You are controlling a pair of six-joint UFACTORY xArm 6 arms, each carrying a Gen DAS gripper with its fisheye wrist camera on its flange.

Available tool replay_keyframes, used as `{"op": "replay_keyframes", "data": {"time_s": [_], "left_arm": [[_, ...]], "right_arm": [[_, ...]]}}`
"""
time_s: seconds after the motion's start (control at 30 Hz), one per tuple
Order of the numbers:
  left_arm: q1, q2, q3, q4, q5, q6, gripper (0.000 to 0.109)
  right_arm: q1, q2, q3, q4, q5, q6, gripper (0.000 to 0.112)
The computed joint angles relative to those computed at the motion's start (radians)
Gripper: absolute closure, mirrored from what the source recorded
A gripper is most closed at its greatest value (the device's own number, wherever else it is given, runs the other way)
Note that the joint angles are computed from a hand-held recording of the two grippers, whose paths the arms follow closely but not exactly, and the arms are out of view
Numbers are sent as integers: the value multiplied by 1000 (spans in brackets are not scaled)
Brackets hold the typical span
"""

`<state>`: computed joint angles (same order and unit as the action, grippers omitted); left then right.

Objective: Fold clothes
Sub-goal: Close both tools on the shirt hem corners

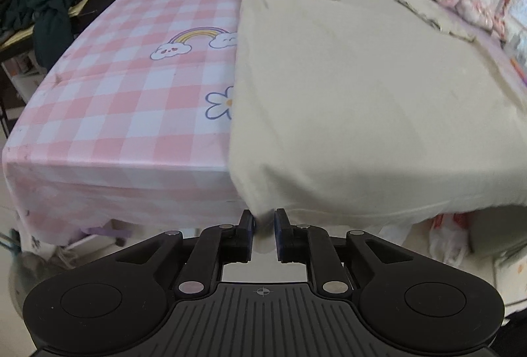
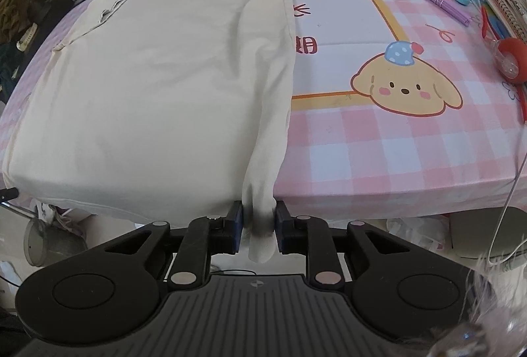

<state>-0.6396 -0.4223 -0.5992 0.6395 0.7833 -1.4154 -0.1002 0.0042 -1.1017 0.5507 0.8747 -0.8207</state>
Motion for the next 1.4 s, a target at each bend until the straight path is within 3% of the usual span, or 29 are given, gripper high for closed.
{"op": "replay_keyframes", "data": {"time_s": [0.1,0.2,0.33,0.4,0.63,0.77,0.9,1.0,1.1,1.4], "left_arm": [[21,-5,11,-20,-2,93,94],[57,-23,43,-46,-60,172,93],[101,-37,79,-73,-136,242,76],[125,-49,101,-85,-179,266,75],[240,-113,208,-201,-388,326,76],[256,-103,235,-292,-471,372,77],[250,-89,254,-338,-551,365,92],[232,-107,248,-222,-513,233,105],[212,-146,249,-173,-474,149,106],[80,-301,251,-75,-329,-57,106]], "right_arm": [[5,7,-6,-12,-2,-9,92],[7,13,-12,-25,1,-29,92],[9,21,-19,-35,5,-52,92],[10,28,-28,-41,9,-50,92],[16,58,-62,-70,28,4,89],[9,71,-75,-53,43,28,89],[-9,75,-74,-2,56,17,90],[-29,71,-74,40,80,-29,100],[-48,58,-77,58,117,-67,104],[-166,113,-215,130,352,-77,105]]}}
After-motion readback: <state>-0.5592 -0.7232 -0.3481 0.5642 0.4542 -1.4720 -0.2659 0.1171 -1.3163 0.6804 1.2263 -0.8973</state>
